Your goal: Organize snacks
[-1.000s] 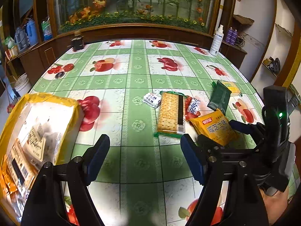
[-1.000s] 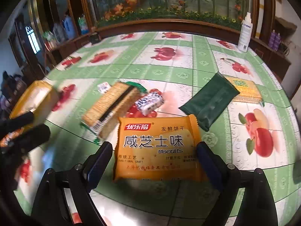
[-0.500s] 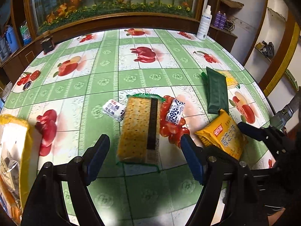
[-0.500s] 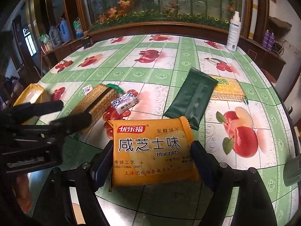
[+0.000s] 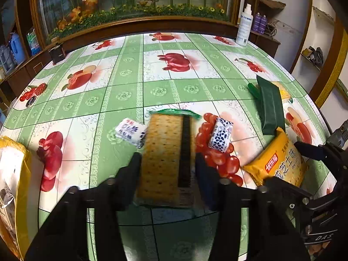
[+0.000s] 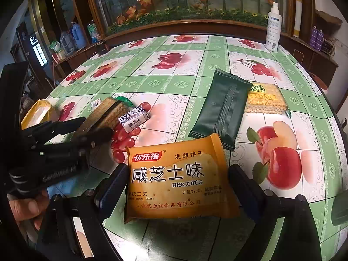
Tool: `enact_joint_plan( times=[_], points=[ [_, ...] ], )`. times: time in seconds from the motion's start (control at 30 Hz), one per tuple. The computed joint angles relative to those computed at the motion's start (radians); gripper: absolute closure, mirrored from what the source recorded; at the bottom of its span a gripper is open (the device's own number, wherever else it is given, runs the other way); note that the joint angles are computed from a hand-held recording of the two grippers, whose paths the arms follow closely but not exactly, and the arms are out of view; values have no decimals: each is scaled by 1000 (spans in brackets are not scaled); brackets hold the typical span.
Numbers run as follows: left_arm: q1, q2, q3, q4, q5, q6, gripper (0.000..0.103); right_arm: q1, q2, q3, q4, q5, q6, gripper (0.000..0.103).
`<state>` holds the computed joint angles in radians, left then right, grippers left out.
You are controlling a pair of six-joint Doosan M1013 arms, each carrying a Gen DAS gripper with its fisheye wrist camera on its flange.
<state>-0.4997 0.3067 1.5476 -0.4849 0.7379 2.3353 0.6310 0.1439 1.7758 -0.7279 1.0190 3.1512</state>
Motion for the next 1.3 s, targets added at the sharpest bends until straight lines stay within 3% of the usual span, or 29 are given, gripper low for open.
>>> enact_joint_plan(
  times=[0.13, 0.27, 0.77, 1.3],
  points=[
    [5, -6, 10, -16, -2, 26, 59, 6, -2, 3, -8, -8, -2, 25],
    [19, -20, 27, -36, 6, 41, 59, 18, -7, 10, -23, -7, 30, 29],
    [113, -109, 111, -113, 26, 36, 59, 99, -33, 26, -126, -47, 202, 31],
    [190, -190, 170, -160, -62, 88, 59, 143, 12, -36, -183, -161, 223, 31]
  ],
)
